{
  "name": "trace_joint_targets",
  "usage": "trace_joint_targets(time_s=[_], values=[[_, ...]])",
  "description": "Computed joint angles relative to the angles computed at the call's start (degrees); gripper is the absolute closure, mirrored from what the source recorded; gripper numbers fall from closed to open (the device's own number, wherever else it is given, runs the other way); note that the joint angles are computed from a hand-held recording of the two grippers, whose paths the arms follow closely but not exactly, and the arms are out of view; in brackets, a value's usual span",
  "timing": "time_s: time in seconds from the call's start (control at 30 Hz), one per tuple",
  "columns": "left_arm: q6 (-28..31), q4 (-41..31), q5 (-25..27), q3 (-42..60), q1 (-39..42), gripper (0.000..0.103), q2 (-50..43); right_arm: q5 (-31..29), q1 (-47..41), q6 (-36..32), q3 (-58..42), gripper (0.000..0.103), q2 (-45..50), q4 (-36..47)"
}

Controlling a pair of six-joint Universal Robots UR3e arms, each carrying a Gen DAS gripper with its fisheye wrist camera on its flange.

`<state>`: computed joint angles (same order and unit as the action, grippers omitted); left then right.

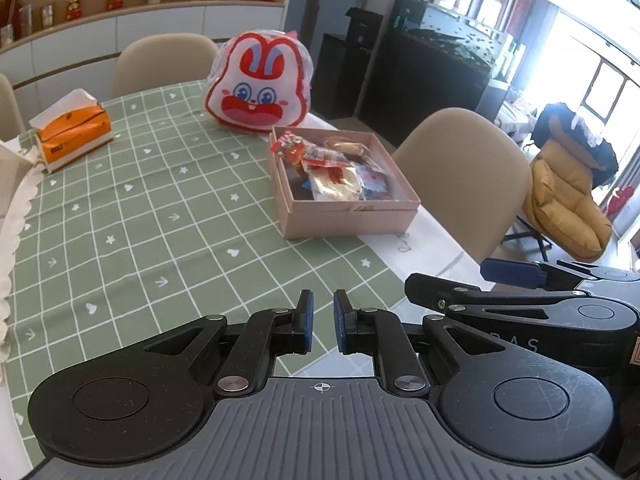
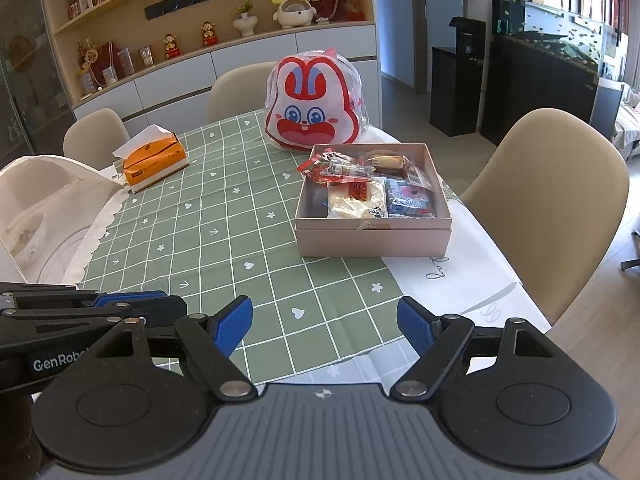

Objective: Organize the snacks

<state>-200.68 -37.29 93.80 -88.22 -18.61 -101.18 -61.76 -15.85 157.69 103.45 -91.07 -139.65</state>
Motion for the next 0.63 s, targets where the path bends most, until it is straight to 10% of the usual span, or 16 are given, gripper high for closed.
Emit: trace_joint_targets(time_s=[0.63], values=[[-0.23, 2.22, 3.16, 0.17, -1.28, 0.088, -2.28, -1.7, 0.4, 0.84, -0.33, 0.023, 1.31, -1.16]])
